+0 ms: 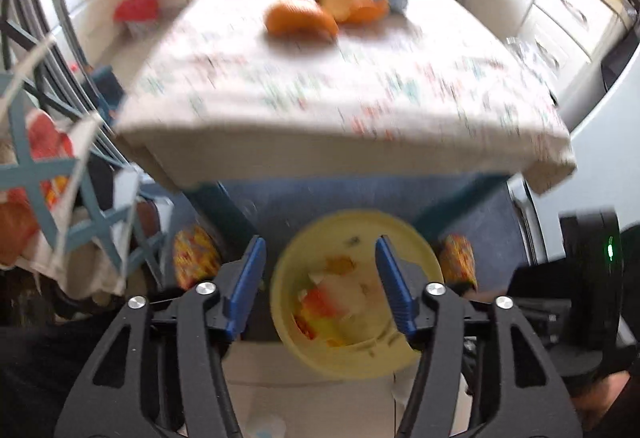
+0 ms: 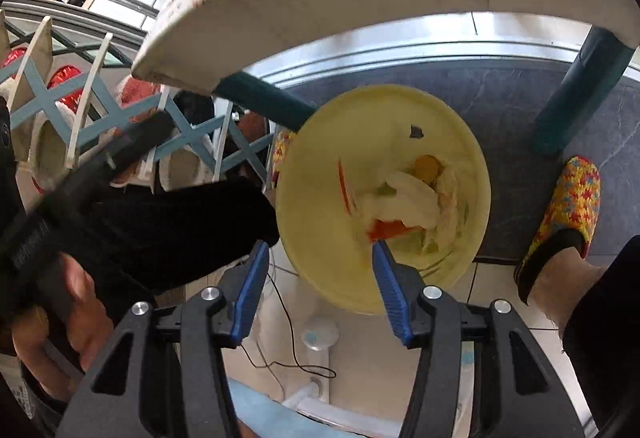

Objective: Collect trash
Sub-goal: 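Carry both items over the bucket and open both grippers to drop them, then move the open left gripper to the blue-green juice carton on the table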

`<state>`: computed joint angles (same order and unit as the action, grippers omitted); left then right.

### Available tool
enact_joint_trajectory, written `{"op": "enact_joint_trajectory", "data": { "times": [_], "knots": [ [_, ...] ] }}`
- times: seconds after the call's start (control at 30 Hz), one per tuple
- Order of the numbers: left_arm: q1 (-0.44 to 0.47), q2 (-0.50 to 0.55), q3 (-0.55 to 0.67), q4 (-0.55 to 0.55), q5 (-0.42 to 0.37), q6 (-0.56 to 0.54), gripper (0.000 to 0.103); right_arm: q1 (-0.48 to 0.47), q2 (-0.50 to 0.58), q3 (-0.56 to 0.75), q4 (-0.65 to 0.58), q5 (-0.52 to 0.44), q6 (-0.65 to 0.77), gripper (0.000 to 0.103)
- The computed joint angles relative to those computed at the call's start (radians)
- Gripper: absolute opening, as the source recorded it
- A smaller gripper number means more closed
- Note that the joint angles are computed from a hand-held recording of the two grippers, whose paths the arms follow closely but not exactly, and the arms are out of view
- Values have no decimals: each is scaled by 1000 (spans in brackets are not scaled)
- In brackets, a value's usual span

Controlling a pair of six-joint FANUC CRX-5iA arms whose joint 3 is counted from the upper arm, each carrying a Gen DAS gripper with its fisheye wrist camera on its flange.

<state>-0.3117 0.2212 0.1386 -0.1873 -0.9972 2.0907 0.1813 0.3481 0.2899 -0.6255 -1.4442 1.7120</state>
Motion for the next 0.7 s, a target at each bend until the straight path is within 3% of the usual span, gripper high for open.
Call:
{"op": "enact_joint_trajectory", "data": {
  "times": [0.27,0.43,0.57,0.7],
  "knots": [
    [104,120,235,-89,-29,66,68,-15,-1,12,-75,28,37,54],
    [185,330,501,-49,-84,24,69,-21,39,63,-115,-6,5,54],
    [214,540,796,-15,-201,-78,71,-30,70,96,-163,-42,-17,55],
    [210,696,1039,-48,-293,-144,84,-32,92,120,-193,-76,-32,56]
  ]
}}
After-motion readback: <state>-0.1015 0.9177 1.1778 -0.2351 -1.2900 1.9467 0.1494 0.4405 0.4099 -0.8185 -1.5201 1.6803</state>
